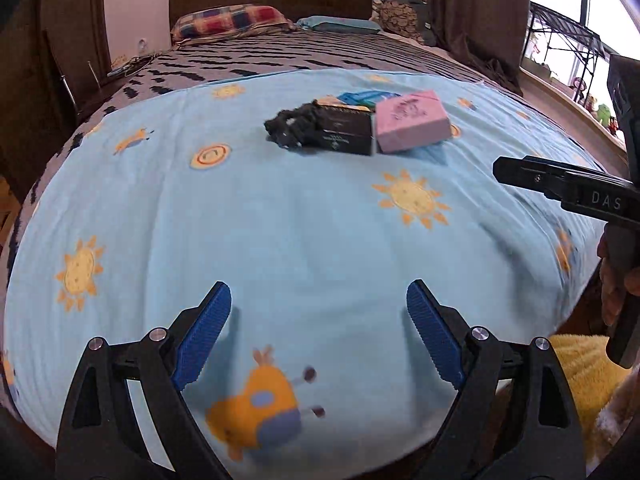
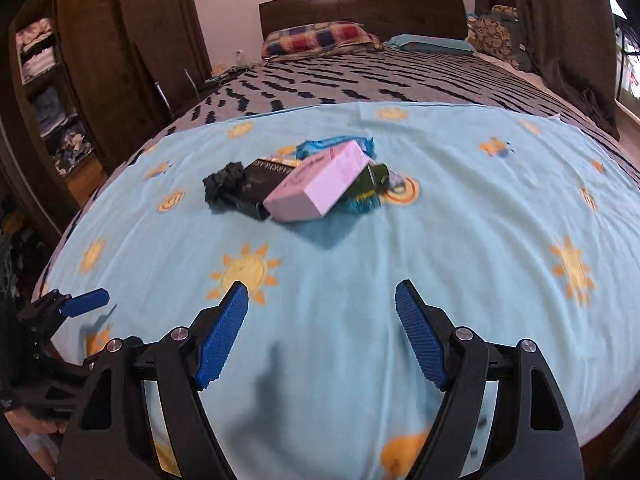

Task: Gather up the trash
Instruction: 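Raise both open tools back over the bed toward the remaining items, then grasp the dark yarn tangle with the left tool while the right tool grasps the pink box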

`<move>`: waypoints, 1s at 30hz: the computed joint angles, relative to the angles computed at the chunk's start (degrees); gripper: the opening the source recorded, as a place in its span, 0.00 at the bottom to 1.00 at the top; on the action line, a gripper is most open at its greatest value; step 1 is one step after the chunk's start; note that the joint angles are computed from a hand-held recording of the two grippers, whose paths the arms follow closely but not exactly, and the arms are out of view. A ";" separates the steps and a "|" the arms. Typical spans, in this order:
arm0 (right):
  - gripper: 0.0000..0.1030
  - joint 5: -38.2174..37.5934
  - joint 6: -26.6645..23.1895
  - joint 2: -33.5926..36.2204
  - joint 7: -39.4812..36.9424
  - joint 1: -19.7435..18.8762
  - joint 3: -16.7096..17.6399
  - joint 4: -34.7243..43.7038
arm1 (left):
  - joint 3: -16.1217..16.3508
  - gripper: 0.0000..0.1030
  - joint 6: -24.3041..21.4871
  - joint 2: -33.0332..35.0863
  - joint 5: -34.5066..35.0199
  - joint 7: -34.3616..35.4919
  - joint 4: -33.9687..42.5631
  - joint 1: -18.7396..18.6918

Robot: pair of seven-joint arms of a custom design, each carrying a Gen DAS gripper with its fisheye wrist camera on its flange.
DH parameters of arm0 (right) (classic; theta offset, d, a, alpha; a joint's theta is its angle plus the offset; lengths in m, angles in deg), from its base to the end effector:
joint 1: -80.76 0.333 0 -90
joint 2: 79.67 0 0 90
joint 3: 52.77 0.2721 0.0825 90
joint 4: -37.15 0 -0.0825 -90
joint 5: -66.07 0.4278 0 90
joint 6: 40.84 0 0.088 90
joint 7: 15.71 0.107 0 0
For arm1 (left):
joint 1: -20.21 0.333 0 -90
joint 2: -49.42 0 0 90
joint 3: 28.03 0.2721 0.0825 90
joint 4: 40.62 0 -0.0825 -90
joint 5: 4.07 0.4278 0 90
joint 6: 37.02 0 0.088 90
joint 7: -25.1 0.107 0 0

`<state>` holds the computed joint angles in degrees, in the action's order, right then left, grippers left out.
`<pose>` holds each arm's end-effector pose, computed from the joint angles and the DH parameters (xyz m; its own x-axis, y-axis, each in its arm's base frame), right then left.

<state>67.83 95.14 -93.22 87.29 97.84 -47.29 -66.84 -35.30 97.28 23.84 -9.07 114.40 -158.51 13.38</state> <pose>0.5361 0.2299 0.6832 0.2248 -0.9597 -0.1685 -0.7196 -0.0469 -0.6928 0.5070 -0.1403 0.6564 -0.2189 -0.9749 0.0407 -0.7334 0.1369 -0.6659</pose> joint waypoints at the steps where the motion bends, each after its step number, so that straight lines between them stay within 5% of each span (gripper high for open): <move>1: 0.75 0.57 0.05 1.41 -0.30 0.12 -0.13 1.41 | 0.11 0.82 0.17 0.84 0.15 0.04 0.77 0.19; 24: 0.64 9.36 -2.91 19.37 -2.85 -0.59 -0.92 19.86 | -0.82 0.82 2.58 21.54 4.65 0.58 22.58 2.49; 30: 0.40 11.10 -2.74 20.85 -4.61 -0.79 -0.73 21.84 | -1.30 0.66 0.60 28.54 4.77 2.67 30.92 2.10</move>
<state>78.94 92.40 -72.37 82.68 97.06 -48.02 -45.00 -36.60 97.88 52.38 -4.30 117.07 -127.59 15.48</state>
